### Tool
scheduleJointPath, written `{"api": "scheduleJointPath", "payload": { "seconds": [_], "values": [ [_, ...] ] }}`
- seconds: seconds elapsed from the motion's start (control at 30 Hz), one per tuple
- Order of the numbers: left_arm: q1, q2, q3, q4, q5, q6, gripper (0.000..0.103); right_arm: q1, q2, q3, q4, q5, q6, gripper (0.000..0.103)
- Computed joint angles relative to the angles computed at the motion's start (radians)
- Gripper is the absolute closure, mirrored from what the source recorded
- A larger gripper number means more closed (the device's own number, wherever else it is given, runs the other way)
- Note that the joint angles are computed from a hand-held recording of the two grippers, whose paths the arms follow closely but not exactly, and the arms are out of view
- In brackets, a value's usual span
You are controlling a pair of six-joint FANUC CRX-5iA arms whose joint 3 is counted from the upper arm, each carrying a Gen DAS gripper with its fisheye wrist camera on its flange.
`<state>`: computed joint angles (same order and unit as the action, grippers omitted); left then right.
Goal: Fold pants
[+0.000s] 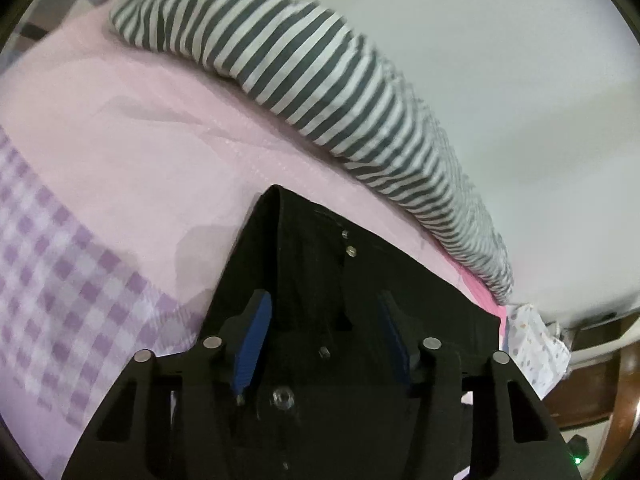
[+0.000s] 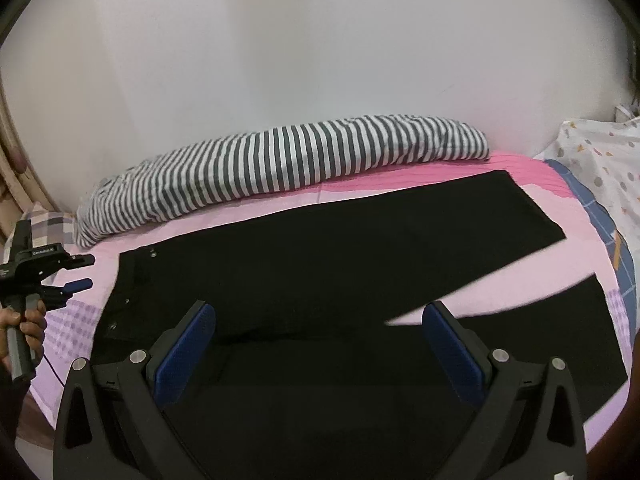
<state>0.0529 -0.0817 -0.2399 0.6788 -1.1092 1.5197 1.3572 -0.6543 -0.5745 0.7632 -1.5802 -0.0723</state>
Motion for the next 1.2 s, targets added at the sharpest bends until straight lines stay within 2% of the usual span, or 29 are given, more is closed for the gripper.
{"api": "scheduleJointPath", "payload": {
  "seconds": [0.1, 0.2, 0.57, 0.73, 0.77, 0.8, 0.83, 0.9, 1.07, 1.2],
  "values": [
    [0.003, 0.045, 0.005, 0.020, 0.009, -0.014, 0.054, -0.138, 0.041, 0.015, -0.033, 0.108, 0.088, 0.000],
    [0.002, 0.081, 0.004, 0.050, 0.024, -0.042, 0.057, -0.235, 0.087, 0.033, -0.061, 0.188, 0.153, 0.000],
    [-0.014, 0.189, 0.038, 0.112, 0.061, -0.112, 0.057, -0.464, 0.224, 0.088, -0.159, 0.444, 0.378, 0.000],
    [-0.032, 0.203, 0.034, 0.146, 0.108, -0.140, 0.057, -0.579, 0.299, 0.139, -0.267, 0.573, 0.585, 0.000],
    [-0.035, 0.200, 0.030, 0.147, 0.118, -0.142, 0.058, -0.596, 0.315, 0.149, -0.283, 0.590, 0.621, 0.000],
    [-0.038, 0.194, 0.026, 0.143, 0.130, -0.144, 0.066, -0.624, 0.334, 0.166, -0.315, 0.620, 0.679, 0.000],
    [-0.040, 0.189, 0.024, 0.134, 0.141, -0.146, 0.079, -0.643, 0.348, 0.180, -0.339, 0.633, 0.723, 0.000],
    [-0.044, 0.181, 0.020, 0.124, 0.159, -0.155, 0.089, -0.681, 0.382, 0.214, -0.389, 0.650, 0.817, 0.000],
    [-0.051, 0.155, -0.010, 0.164, 0.191, -0.215, 0.095, -0.775, 0.481, 0.330, -0.540, 0.653, 1.135, 0.000],
    [-0.056, 0.111, -0.061, 0.247, 0.221, -0.317, 0.096, -0.889, 0.594, 0.506, -0.782, 0.537, 1.496, 0.001]
  ]
}}
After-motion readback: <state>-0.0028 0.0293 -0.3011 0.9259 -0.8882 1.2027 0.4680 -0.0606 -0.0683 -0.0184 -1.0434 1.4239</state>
